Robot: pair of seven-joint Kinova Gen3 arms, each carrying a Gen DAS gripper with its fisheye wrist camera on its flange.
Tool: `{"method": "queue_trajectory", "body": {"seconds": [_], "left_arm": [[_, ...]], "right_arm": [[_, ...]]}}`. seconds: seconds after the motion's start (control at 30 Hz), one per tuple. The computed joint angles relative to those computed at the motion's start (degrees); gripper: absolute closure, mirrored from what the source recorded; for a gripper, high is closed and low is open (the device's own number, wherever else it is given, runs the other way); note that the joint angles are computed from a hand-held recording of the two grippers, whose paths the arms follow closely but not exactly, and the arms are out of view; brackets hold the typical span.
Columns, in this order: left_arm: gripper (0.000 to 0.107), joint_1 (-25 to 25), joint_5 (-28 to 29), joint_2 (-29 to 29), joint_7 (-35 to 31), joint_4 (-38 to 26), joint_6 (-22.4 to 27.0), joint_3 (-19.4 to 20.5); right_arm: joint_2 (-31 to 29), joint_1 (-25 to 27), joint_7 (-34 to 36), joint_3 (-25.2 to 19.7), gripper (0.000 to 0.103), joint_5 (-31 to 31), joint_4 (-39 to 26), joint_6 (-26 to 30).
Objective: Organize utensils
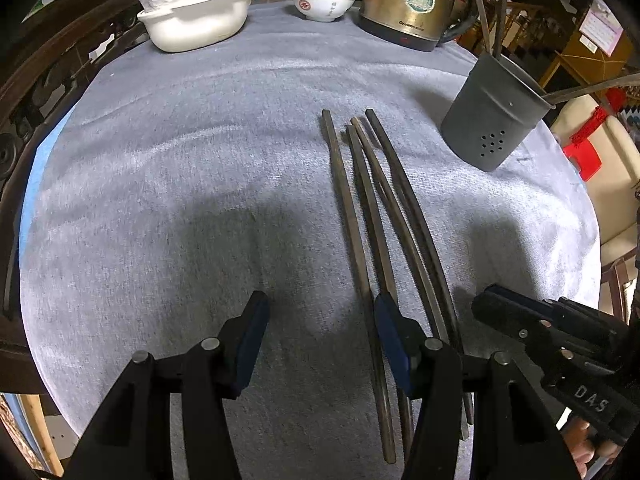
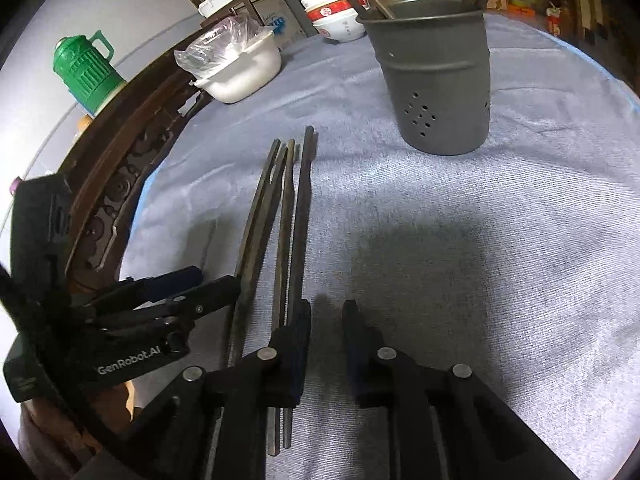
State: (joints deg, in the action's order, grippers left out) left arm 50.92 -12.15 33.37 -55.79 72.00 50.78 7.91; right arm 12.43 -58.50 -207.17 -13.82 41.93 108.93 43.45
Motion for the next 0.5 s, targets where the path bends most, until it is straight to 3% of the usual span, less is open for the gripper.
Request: {"method": "queue_trajectory", "body": {"seconds": [0.17,0.5], "left_arm": [[0.051,-0.23,-0.23,1.19,-1.01,-2.28,1.74,-0.15],[0.052,-2.39,1.58,0.86,-5.44,-1.65,1.41,0.69]], "right_arm": [[-1.11,0.38,-2.35,0.28,0.082,1.78,1.18,-1.6],[1.04,5.15,9.2,1.22,0.082,-3.38,-3.41,-3.22]]}}
